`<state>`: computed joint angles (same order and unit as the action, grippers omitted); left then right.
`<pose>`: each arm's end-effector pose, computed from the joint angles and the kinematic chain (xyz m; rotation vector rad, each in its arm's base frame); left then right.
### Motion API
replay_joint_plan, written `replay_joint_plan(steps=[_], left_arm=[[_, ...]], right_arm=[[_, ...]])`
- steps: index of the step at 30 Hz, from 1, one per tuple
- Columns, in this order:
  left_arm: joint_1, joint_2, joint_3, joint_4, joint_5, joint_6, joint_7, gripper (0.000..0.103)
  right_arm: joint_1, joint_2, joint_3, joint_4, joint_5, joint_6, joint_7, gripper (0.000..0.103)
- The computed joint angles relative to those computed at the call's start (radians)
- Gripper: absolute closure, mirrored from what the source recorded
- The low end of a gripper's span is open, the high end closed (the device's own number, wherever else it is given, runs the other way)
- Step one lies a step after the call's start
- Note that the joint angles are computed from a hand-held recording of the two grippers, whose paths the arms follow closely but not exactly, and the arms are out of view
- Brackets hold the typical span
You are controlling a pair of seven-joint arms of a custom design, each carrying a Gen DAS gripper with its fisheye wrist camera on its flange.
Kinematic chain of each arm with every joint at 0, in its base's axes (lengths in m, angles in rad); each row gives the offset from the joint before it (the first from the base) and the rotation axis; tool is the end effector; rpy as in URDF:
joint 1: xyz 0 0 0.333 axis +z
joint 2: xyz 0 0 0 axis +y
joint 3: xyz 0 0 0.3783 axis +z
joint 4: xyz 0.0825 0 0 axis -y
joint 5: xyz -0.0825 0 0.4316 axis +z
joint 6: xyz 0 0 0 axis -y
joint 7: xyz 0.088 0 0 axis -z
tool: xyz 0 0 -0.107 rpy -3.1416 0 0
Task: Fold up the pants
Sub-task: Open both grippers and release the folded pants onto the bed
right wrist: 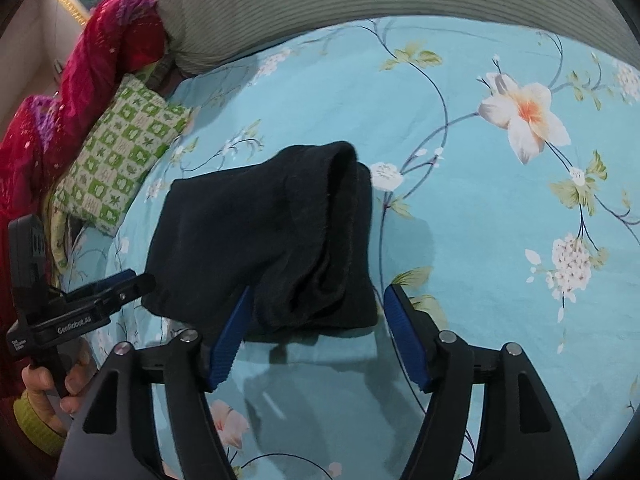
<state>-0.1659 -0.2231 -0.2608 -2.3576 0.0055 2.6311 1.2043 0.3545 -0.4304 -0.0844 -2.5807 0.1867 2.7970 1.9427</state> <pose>0.4846 -0.2275 0.5030 -1.9303 2.0754 -0.6208 0.4445 0.1113 0.5098 -1.5193 1.9778 -0.1929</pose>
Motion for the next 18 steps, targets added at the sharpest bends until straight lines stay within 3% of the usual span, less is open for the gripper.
replay_joint_plan(steps=[5, 10, 18], left_arm=[[0.023, -0.039, -0.037, -0.027, 0.096, 0.010, -0.077, 0.030], [0.025, -0.064, -0.052, -0.046, 0.133, 0.021, -0.105, 0.028], [-0.003, -0.095, -0.042, -0.097, 0.066, 0.078, -0.056, 0.026]], right_arm=[[-0.011, -0.028, 0.038, -0.033, -0.056, 0.069, 0.012, 0.025], [-0.030, -0.043, 0.072, -0.053, -0.139, 0.110, 0.054, 0.023], [-0.059, -0.052, 0.110, -0.069, -0.253, 0.117, 0.116, 0.018]])
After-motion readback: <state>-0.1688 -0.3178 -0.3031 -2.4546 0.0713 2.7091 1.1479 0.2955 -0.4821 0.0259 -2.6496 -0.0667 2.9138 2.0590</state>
